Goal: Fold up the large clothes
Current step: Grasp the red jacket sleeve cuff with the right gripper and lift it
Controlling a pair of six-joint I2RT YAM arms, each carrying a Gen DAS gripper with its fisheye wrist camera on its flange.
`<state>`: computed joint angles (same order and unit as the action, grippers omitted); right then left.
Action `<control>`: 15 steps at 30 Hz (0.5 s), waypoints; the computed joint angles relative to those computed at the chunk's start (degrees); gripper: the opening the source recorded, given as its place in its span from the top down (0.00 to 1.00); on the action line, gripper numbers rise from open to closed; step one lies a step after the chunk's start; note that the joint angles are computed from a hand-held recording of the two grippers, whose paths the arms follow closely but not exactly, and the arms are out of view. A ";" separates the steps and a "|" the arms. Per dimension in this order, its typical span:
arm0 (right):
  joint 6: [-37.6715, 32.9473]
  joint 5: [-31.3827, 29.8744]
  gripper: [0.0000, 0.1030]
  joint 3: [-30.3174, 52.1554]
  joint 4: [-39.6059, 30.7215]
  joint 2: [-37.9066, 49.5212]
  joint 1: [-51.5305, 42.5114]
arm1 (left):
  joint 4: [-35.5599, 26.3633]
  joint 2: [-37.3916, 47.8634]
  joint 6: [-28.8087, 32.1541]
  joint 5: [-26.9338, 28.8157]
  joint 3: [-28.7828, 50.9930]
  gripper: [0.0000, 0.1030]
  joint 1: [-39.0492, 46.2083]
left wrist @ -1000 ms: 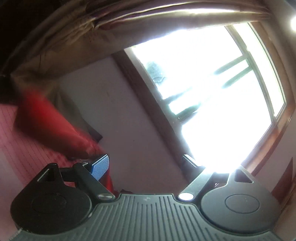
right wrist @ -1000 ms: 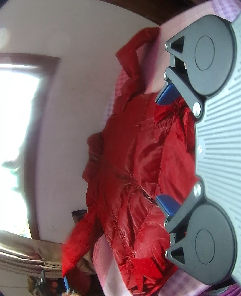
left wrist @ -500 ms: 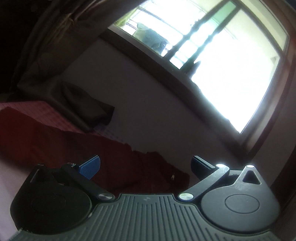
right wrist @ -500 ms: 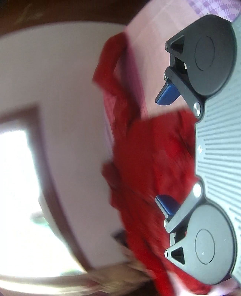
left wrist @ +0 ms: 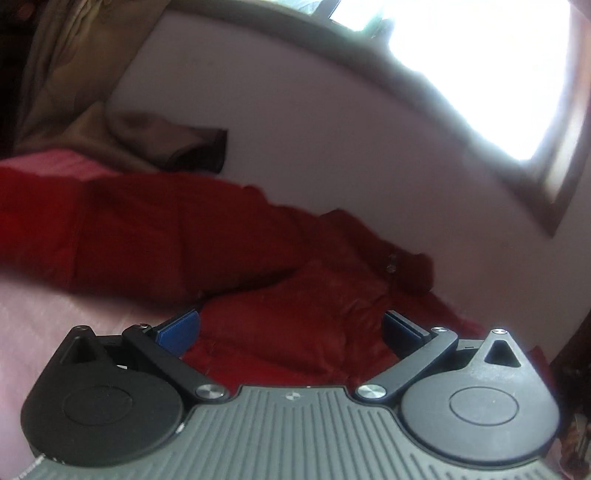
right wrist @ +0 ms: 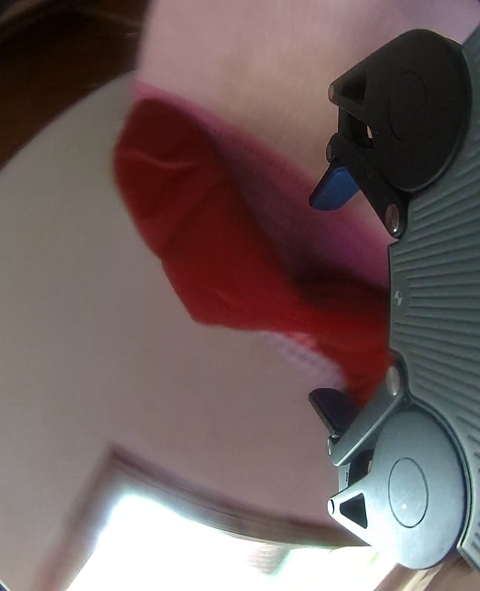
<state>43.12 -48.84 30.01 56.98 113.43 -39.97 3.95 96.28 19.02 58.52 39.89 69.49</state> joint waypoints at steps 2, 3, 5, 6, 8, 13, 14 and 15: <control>7.99 1.74 0.00 4.98 7.68 7.85 2.01 | -0.38 2.38 -1.20 -1.85 2.12 0.00 -0.37; 9.92 3.63 0.02 6.99 8.23 9.70 2.76 | 0.17 3.37 -2.66 -3.14 2.58 0.00 -0.93; 13.19 7.81 0.39 9.90 11.10 13.08 3.37 | -1.66 5.37 -2.27 -3.48 4.61 0.00 -0.14; 12.34 9.15 0.63 11.30 8.23 12.97 3.32 | -1.15 6.16 -2.73 -4.12 4.99 0.00 -0.39; 7.85 10.84 0.85 13.64 0.96 11.60 2.55 | -0.97 6.52 -2.48 -4.87 5.06 0.00 -0.41; -8.56 14.58 0.90 3.03 7.93 3.47 -1.49 | -2.21 4.85 1.55 -4.09 3.03 0.00 0.84; -13.04 15.42 0.90 2.54 5.54 2.39 -1.65 | -2.39 4.76 2.33 -3.86 2.87 0.00 0.79; -17.46 15.92 0.90 3.29 1.25 2.71 -1.92 | -2.17 4.76 2.96 -4.18 2.69 0.00 0.43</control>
